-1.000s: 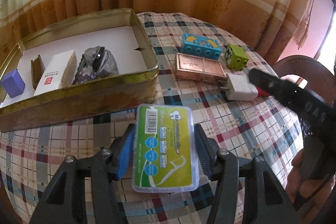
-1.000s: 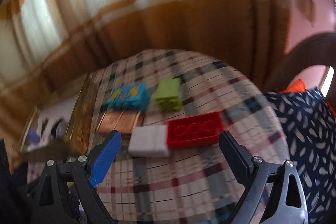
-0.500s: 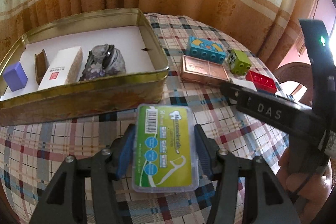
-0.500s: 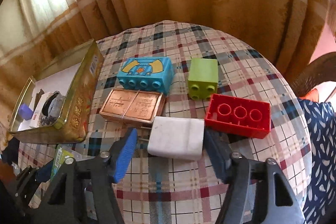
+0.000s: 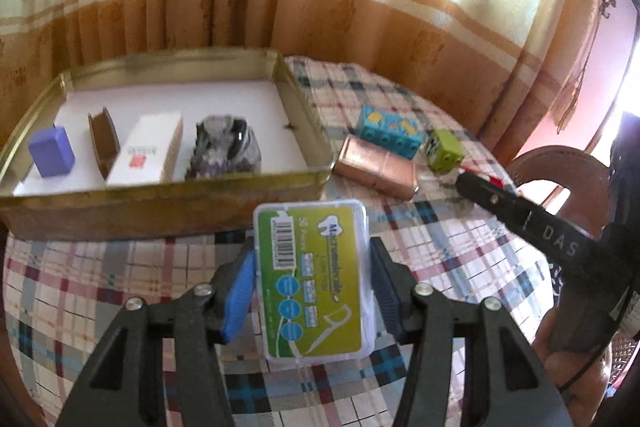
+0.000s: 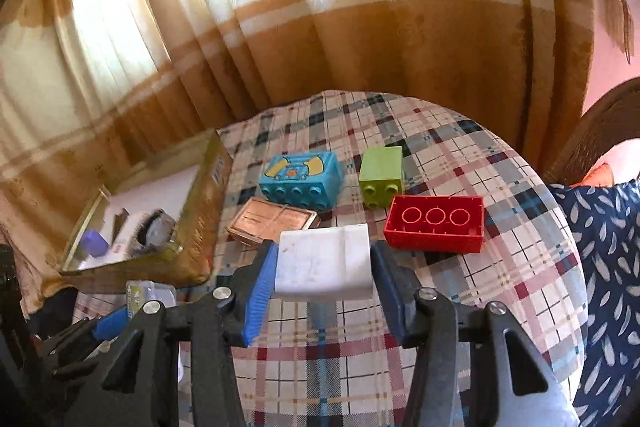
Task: Organize rigid objects
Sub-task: 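Lower the case into the tin tray with the left tool while the right tool drops the charger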
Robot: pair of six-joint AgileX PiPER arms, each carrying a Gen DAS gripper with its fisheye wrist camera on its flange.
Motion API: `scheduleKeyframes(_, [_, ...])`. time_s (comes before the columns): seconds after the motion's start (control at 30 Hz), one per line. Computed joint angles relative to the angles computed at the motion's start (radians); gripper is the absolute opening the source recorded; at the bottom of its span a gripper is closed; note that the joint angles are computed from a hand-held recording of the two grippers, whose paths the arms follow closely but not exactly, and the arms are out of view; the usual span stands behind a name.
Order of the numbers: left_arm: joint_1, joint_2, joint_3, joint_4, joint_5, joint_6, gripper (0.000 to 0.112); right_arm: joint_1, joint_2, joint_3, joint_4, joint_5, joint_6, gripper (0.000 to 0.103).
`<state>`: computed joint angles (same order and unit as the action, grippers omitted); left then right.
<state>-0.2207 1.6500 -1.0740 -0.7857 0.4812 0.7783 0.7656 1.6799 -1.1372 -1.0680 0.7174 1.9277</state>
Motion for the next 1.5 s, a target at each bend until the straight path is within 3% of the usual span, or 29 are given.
scheduleKeyframes(0.23, [0.042,-0.033,-0.024,-0.076,0.027,0.062,0.054,0.041,-0.009,-0.040,-0.052,0.047,0.025,0.051])
scheduleKeyframes(0.53, [0.132,-0.028,-0.117,-0.047,0.020,0.032,0.054,0.050,0.083,-0.264,-0.067,0.043,-0.112,0.051])
scheduleKeyframes(1.0, [0.174,0.188,-0.377,0.154,-0.029,-0.201,0.054,0.000,0.449,-0.794,0.076,0.066,-0.435,0.051])
scheduleKeyframes(1.27, [0.138,0.300,-0.511,0.381,-0.020,-0.418,0.054,-0.046,0.597,-1.002,0.212,0.088,-0.617,0.051])
scheduleKeyframes(1.5, [0.125,0.378,-0.595,0.518,0.004,-0.556,0.054,-0.062,0.677,-1.089,0.262,0.088,-0.675,0.051])
